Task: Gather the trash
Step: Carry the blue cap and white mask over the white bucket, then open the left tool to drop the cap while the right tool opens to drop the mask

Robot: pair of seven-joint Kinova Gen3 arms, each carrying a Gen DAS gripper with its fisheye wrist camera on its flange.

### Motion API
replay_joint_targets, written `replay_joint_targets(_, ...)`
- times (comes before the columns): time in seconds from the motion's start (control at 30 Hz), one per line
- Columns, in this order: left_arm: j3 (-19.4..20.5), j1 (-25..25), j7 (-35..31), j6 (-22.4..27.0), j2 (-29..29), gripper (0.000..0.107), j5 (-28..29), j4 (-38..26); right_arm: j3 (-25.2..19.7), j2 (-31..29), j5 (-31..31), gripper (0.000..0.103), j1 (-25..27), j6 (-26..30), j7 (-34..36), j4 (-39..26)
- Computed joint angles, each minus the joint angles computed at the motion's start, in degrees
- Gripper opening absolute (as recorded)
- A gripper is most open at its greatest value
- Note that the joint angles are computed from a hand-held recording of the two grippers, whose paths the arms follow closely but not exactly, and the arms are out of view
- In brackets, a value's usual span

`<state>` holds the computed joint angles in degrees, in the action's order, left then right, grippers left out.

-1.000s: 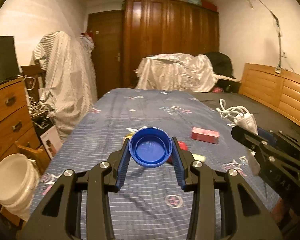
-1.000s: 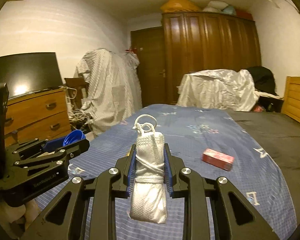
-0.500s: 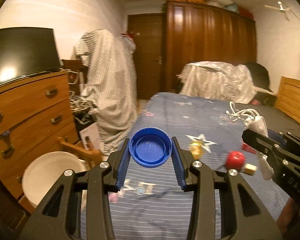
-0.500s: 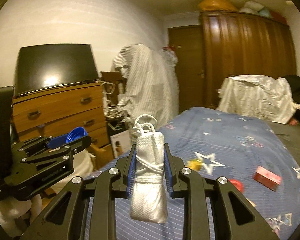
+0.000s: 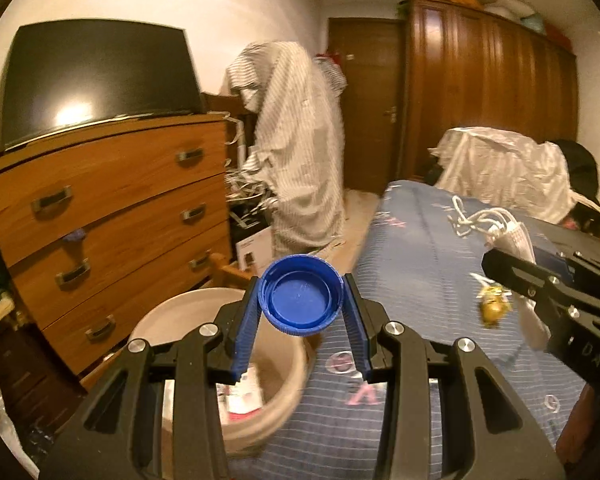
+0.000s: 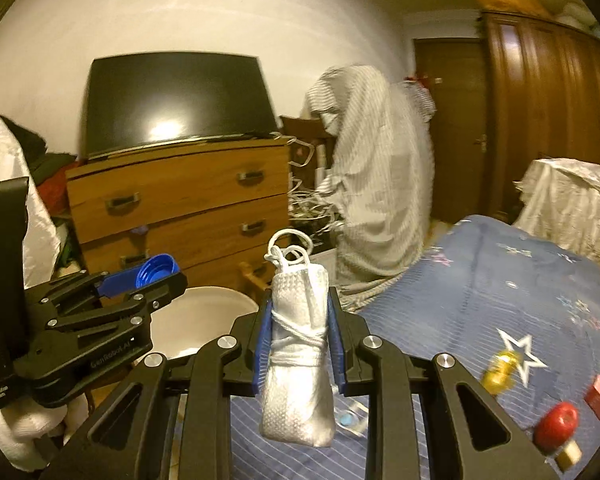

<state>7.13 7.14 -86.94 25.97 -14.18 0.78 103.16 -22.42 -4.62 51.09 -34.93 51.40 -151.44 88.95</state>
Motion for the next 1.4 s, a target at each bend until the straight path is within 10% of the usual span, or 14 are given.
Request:
replay_joint_targets(0.3, -6.49, -1.99, -6.50, 4.84, 5.13, 0.038, 4.33, -4.19, 4.44, 15.37, -14.05, 0.026, -1.54, 0.21, 17.85, -18.97)
replay_joint_targets(0.47, -7.83, -4.23, -10.25, 8.80, 9.21, 0.038, 7.54, -7.40, 0.29, 25.77, -24.62, 0.026, 3.37, 6.01, 29.23, -32.02)
replay_joint_targets(0.87, -6.57, -8.72, -12.42, 14.18, 17.61, 0.038, 8.13, -11.54, 11.22, 45.27, -40.08, 0.026, -1.95, 24.45, 44.18, -61.90)
replay_joint_targets(1.4, -6.17, -10.76, -13.71, 15.74, 20.42, 0.038, 8.95, -13.11, 19.83, 48.52, -49.03, 0.026, -2.42, 27.92, 47.96, -67.71)
